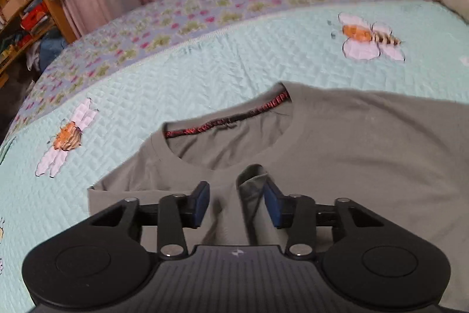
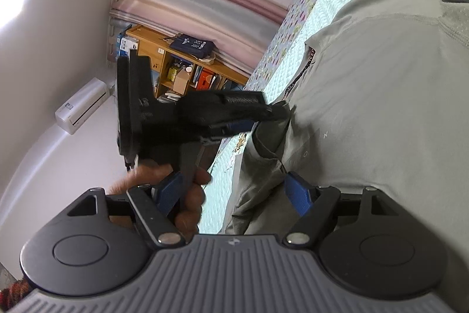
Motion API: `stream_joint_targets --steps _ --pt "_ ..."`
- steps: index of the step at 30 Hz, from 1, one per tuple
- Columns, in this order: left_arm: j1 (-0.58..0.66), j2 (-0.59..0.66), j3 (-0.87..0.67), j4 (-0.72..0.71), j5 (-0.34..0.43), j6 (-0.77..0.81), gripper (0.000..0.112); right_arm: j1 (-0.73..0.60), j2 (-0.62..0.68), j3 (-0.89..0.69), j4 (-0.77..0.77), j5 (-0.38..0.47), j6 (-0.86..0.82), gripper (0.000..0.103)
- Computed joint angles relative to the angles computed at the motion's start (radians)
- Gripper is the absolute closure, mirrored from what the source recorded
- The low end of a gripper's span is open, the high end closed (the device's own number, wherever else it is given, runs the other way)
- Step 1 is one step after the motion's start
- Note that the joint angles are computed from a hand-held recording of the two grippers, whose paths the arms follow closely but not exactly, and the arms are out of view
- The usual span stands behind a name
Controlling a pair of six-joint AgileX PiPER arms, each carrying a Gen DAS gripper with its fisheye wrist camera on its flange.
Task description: Fold clothes
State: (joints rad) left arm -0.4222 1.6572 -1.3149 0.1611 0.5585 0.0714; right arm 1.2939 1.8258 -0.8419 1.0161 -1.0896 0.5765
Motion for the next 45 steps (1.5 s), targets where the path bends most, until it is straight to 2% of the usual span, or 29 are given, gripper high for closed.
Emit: stream_joint_targets --steps 2,4,6,7,8,10,12,13,14,16,21,26,28,30,32,35,37,39,41,42,45 --pt "0.059 -0.061 0.033 -0.049 -0.064 -0.005 0.025 -0.001 0.001 0.003 -0.005 -0.005 0.009 0.026" --pt "0.118 -0.117 0.062 -0.020 -0.133 -0.079 0.013 -0.002 0.001 0.002 -0.005 -0.003 0.007 0.026" --pt "0.173 -0.125 0.032 0.061 -0.127 -0.186 0.011 -0.003 0.002 -0.001 -0.003 0.000 0.001 0.026" --pt "0.197 -0.111 0.003 0.046 -0.097 -0.181 0.013 -0.003 0.003 -0.002 -0.001 0.001 -0.002 0.026" --pt "0.218 -0.086 -0.030 -0.008 -0.050 -0.137 0.019 -0.003 0.004 -0.004 0.001 0.002 -0.006 0.026" --pt "0.270 -0.030 -0.108 -0.136 0.055 -0.026 0.024 -0.003 0.005 -0.008 0.003 0.004 -0.014 0.026" --pt "0.274 0.025 -0.143 -0.103 0.111 -0.038 0.034 -0.004 0.007 -0.008 0.001 0.003 -0.013 0.026" --pt "0.264 0.044 -0.142 -0.054 0.115 -0.081 0.040 -0.004 0.008 -0.006 -0.003 -0.001 -0.005 0.026" --pt "0.267 0.062 -0.142 -0.044 0.114 -0.104 0.040 -0.004 0.010 -0.004 -0.008 -0.006 0.004 0.026" --pt "0.295 0.095 -0.149 -0.097 0.100 -0.111 0.040 -0.004 0.013 -0.001 -0.014 -0.014 0.017 0.026" --pt "0.384 0.163 -0.195 -0.383 0.100 0.002 0.039 -0.006 0.015 -0.007 -0.014 -0.004 0.000 0.026" --pt "0.392 0.222 -0.269 -0.431 0.121 -0.016 0.039 -0.006 0.016 -0.006 -0.018 -0.004 -0.002 0.026" --pt "0.368 0.237 -0.303 -0.323 0.134 -0.096 0.039 -0.007 0.015 -0.006 -0.018 -0.002 -0.006 0.026" --pt "0.319 0.255 -0.349 -0.129 0.164 -0.204 0.036 -0.006 0.016 -0.008 -0.017 -0.002 -0.010 0.026" --pt "0.278 0.277 -0.393 0.007 0.201 -0.259 0.031 -0.005 0.017 -0.009 -0.015 -0.002 -0.013 0.026" --pt "0.240 0.321 -0.475 0.119 0.265 -0.298 0.023 -0.002 0.019 -0.010 -0.014 -0.005 -0.012 0.026" --pt "0.218 0.361 -0.546 0.163 0.324 -0.295 0.024 -0.002 0.019 -0.011 -0.014 -0.004 -0.013 0.026" --pt "0.204 0.406 -0.619 0.168 0.386 -0.262 0.031 -0.003 0.019 -0.011 -0.015 -0.003 -0.014 0.026" --pt "0.195 0.455 -0.699 0.155 0.456 -0.226 0.049 -0.003 0.020 -0.010 -0.017 -0.003 -0.014 0.026" --pt "0.193 0.477 -0.736 0.148 0.487 -0.213 0.054 -0.003 0.019 -0.010 -0.017 -0.003 -0.014 0.026" --pt "0.199 0.502 -0.775 0.111 0.522 -0.195 0.072 -0.003 0.020 -0.010 -0.018 -0.004 -0.013 0.026"
